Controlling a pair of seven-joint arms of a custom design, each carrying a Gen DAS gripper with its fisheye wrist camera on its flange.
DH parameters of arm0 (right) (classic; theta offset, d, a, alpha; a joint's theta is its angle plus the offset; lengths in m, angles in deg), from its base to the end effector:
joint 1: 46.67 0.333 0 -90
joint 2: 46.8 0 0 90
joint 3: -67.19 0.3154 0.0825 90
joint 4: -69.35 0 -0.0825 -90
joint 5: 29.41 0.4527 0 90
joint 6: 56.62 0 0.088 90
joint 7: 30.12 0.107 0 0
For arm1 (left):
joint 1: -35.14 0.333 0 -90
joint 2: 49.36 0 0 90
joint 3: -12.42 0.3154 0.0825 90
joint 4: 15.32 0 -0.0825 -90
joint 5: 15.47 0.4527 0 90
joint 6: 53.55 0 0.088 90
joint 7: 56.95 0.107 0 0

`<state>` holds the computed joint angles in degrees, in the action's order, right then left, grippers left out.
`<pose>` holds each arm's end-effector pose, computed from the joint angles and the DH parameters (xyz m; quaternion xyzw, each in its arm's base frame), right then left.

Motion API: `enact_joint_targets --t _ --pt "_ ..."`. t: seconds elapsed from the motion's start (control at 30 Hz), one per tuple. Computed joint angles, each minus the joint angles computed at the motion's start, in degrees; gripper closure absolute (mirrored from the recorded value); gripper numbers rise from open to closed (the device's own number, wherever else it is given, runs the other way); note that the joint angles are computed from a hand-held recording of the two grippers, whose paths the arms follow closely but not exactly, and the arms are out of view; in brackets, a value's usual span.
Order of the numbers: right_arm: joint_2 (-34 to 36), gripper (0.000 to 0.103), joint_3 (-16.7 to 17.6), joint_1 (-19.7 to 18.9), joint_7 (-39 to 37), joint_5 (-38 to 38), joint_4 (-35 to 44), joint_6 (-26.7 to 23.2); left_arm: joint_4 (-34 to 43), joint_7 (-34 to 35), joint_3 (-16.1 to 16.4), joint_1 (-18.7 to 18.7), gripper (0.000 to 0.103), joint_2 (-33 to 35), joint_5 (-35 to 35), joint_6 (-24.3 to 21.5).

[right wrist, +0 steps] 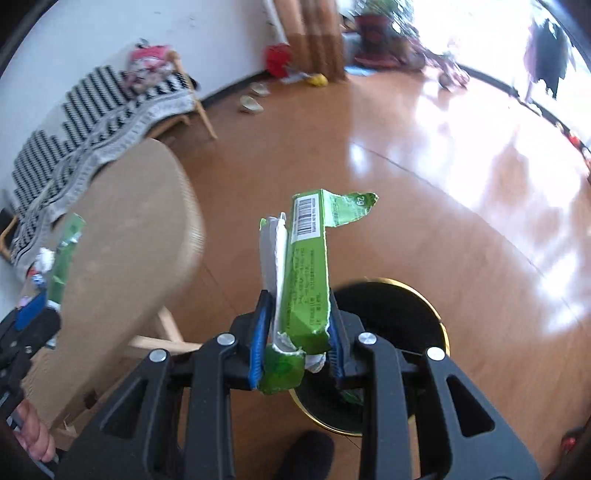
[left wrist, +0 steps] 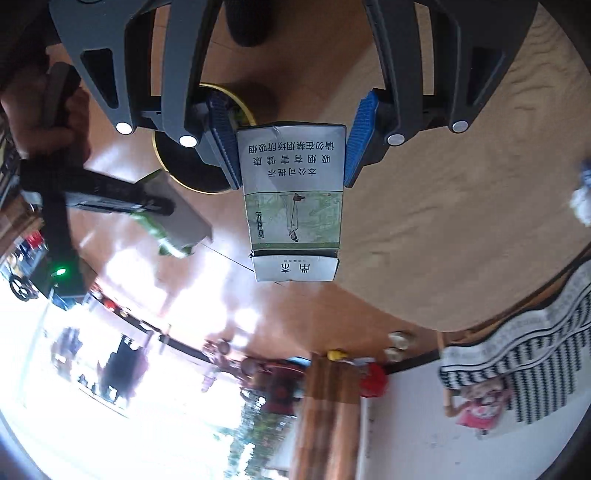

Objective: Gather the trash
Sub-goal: 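Carry both items to the bin and open both tools to drop them, then return both tools to the table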

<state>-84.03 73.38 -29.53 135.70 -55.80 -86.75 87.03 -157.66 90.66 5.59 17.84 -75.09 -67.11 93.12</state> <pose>0.4003 0.1724 0.4251 -0.4437 0.8492 -0.1879 0.2160 0.4667 -0.1976 0.4694 -0.3512 0.8530 -0.3795 0.0701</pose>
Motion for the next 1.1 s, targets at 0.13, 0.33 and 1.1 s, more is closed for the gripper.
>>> enact_joint_targets --t 0.13,0.33,1.1 --pt "-0.33 0.075 -4.38 0.65 -3.37 4.28 -4.08 -0.11 0.95 0.05 -1.79 -1.81 0.05 2.92 -0.47 0.92" --pt "0.65 0.075 -8.24 -0.23 -7.98 10.53 -8.12 1.52 2.32 -0.27 -4.03 -3.43 0.05 7.01 0.83 2.67" --pt "-11.89 0.029 -2.23 -7.52 3.73 7.52 -13.95 -3.76 6.6 -1.88 -7.44 -5.26 0.049 16.22 4.32 0.53"
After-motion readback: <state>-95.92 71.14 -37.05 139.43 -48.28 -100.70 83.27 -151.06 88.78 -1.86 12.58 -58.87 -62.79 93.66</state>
